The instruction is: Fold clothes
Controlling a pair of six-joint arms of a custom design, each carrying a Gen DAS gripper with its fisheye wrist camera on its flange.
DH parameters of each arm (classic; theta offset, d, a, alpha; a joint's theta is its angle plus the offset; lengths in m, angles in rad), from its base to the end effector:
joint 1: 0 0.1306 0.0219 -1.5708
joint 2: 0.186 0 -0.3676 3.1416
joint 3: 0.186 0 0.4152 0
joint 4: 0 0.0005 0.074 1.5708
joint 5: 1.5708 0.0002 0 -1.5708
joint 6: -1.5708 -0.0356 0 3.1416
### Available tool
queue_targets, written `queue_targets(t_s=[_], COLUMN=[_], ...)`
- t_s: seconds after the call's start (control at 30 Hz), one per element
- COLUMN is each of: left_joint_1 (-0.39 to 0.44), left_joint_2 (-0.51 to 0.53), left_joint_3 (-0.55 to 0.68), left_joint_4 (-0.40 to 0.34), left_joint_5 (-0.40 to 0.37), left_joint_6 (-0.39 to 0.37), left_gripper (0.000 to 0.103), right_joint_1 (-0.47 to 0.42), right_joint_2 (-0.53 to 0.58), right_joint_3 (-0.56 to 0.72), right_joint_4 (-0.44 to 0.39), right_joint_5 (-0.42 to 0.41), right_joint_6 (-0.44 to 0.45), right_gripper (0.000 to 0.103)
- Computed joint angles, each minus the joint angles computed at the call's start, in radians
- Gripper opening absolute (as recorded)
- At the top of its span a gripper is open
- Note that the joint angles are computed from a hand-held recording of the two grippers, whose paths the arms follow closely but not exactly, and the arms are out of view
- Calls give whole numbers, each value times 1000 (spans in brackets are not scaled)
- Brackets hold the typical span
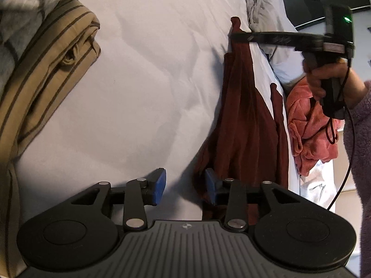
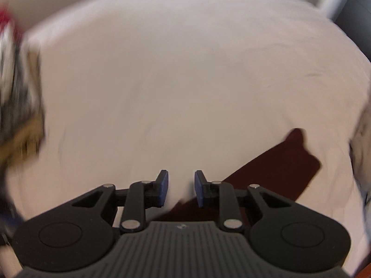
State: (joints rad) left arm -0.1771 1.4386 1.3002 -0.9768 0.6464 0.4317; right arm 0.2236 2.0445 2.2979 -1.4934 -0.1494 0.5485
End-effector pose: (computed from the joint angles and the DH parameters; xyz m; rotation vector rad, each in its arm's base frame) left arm 0.4861 -0.1093 0.3483 -0.1354 2.7172 -1.0552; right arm 0.6663 0.1564 0.4218 -1.0823 2.5703 0.1306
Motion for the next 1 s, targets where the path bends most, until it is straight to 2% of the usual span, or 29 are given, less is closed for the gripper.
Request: queue_targets(t_s=[0.1,0.2,0.27,0.3,0.33,0.37,0.5,0.67,0.7,0.77,0.87,0.93,1.0], left_joint_1=[-5,4,11,11,11,10,13,12,12,9,5,4,3], left_joint_2=[-16,-34,-32,-31,-29,-27,-25,-28,-28,-25,-25,-32,-36], left_joint_3=[3,-2,-5,-6,-8,-9,-11,-13,-13,-9,0,0,1], left_joint_4=[1,21,23,23,22,21,24,32,32,28,27,39,46], left_joint_5=[-20,-47,-36,-33,-32,-31,-31,-55,-56,-58,-66,-69,-68], left_joint_6=[9,17,30,31,29,27,26,39,38,33,20,15,10], left_gripper=[37,39,40,40,40,40,40,40,40,42,43,49,50], right_joint_1=[27,33,35,36,36,33,43,60,60,56,56,49,37], right_joint_2=[0,29,25,11,0,-7,-80,-97,-116,-149,-144,-191,-269], right_joint_3=[-14,24,12,-12,-29,-40,-157,-222,-258,-311,-286,-333,-409], right_joint_4=[-19,-90,-105,-91,-79,-60,129,222,270,366,338,356,367], right_joint_5=[84,116,125,125,118,110,137,164,172,199,155,112,44], right_joint_6=[1,-2,14,21,18,10,-50,-113,-131,-178,-259,-299,-359], right_gripper=[30,29,23,12,7,7,5,5,0,0,5,7,7])
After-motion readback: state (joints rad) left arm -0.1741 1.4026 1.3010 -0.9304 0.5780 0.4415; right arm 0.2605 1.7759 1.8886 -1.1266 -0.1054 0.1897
